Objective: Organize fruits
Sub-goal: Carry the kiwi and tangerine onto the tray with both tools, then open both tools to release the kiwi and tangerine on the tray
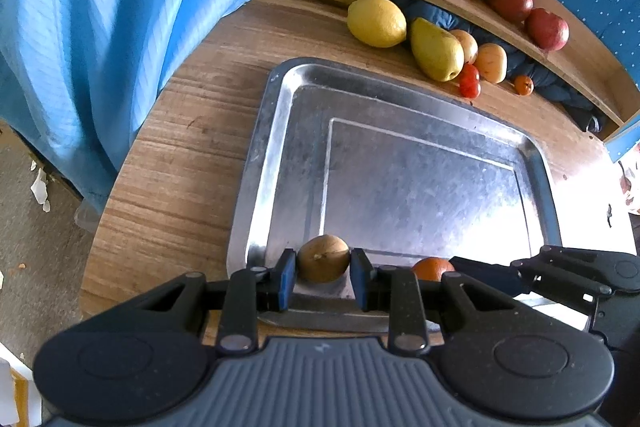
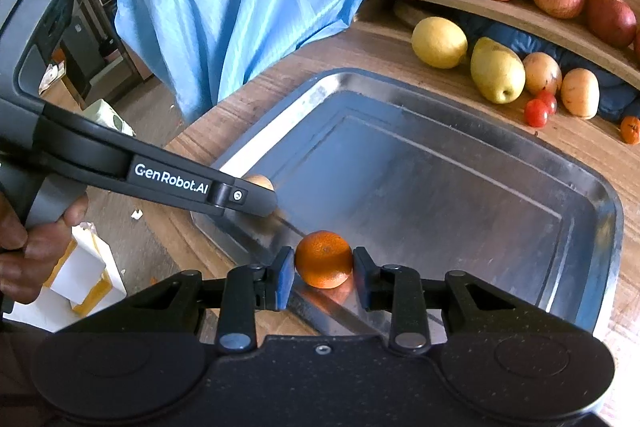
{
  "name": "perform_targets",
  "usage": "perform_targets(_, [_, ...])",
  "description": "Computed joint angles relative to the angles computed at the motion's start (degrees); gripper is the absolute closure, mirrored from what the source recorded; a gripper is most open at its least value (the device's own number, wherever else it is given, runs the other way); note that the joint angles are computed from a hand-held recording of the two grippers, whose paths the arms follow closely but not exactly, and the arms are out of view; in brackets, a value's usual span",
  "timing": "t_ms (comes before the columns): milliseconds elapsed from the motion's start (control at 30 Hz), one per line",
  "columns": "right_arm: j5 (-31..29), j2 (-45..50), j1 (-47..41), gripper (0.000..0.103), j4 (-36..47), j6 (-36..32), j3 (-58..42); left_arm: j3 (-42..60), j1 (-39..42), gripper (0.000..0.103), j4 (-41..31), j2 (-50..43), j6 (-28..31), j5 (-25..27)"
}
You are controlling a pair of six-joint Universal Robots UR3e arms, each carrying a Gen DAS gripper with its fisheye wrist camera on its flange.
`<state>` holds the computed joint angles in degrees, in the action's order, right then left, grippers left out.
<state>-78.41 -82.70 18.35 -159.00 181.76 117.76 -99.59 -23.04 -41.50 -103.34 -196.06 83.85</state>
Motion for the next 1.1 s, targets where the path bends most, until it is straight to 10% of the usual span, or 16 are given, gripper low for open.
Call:
perform_targets(333, [-0.30, -0.54, 0.42, 0.068, 0.05, 0.56, 0.48, -0.97, -0.39, 0.070, 0.35, 0.55, -0.24, 0.43])
perform_targets(467, [-0.43, -0.61, 0.32, 0.064, -0.53, 1.06, 0.92, -0.80, -0.76, 0.050, 0.33, 0.69, -0.32, 0.83])
perform_targets(700, [-0.20, -2.65, -0.35, 0.043, -1.85, 1.70, 3.36, -0.75, -1.26, 0.021, 0.45, 2.15, 0.00, 1.05])
perform_targets(1100, [-2.59, -12.39, -2.70, 0.006, 3.87, 2.18, 7.62, 1.67, -4.53, 0.001, -7.44, 5.22, 5.06, 5.73])
